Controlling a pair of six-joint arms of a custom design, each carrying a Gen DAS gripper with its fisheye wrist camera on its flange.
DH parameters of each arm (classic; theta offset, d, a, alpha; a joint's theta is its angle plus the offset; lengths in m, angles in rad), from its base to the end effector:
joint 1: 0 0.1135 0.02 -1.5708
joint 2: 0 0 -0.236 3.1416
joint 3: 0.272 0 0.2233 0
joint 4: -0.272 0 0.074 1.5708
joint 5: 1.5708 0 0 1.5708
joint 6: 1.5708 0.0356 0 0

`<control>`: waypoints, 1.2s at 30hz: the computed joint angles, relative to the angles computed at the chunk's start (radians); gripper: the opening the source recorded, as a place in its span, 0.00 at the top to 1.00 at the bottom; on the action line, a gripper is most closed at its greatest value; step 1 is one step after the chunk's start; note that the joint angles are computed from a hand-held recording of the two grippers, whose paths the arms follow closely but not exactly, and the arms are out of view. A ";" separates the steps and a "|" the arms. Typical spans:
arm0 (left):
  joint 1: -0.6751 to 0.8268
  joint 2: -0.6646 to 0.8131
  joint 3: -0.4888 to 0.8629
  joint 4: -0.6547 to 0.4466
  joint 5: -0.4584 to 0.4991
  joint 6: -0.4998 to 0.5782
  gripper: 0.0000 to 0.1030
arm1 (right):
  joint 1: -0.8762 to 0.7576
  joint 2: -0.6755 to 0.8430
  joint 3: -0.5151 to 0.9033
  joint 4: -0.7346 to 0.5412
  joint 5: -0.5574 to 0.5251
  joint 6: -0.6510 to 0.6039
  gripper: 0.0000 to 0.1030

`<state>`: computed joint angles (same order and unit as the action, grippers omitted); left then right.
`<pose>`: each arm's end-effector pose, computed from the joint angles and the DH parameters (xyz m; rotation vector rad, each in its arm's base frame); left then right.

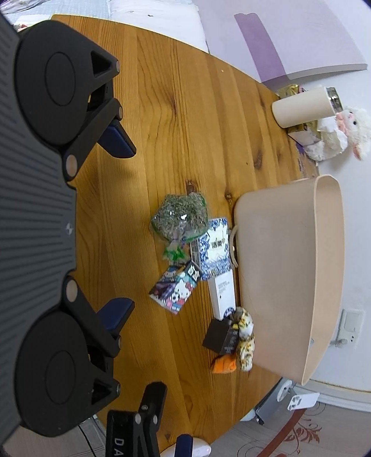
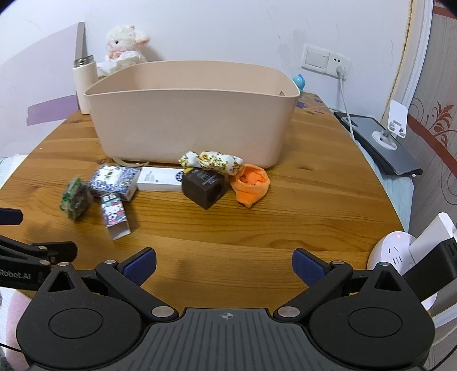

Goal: Organize objects
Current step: 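Grasp the green herb bag with left gripper while right grasps orange cloth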

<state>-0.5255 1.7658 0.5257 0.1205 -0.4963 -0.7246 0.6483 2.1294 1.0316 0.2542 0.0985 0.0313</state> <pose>0.2146 -0.1048 0.0663 -0.3913 2.4616 0.1771 0.2964 0.2202 0.0677 -0.6909 2.3174 0.1943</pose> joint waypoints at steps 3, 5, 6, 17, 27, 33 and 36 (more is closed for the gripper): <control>0.039 0.035 0.008 0.028 0.025 0.019 0.00 | -0.014 0.043 0.044 -0.010 0.008 -0.011 0.00; 0.063 0.061 0.013 0.052 0.043 0.031 0.00 | -0.017 0.076 0.060 0.020 0.027 -0.033 0.01; 0.076 0.075 0.012 0.073 0.055 0.040 0.00 | -0.017 0.095 0.071 0.032 0.041 -0.046 0.03; 0.182 0.182 0.015 0.246 0.104 0.156 0.00 | -0.073 0.262 0.281 -0.023 0.010 -0.073 0.08; 0.250 0.244 0.059 0.355 0.132 0.276 0.19 | -0.104 0.390 0.500 -0.069 -0.058 -0.073 0.27; 0.271 0.223 0.057 0.369 0.170 0.313 0.67 | -0.101 0.405 0.535 -0.074 -0.093 -0.080 0.86; 0.290 0.201 0.030 0.382 0.207 0.295 0.68 | -0.078 0.381 0.474 -0.027 -0.036 -0.104 0.91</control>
<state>-0.2351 1.9671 0.5554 0.5027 -0.2890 -0.4299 0.5700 2.5105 1.5055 0.2268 0.0623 -0.0724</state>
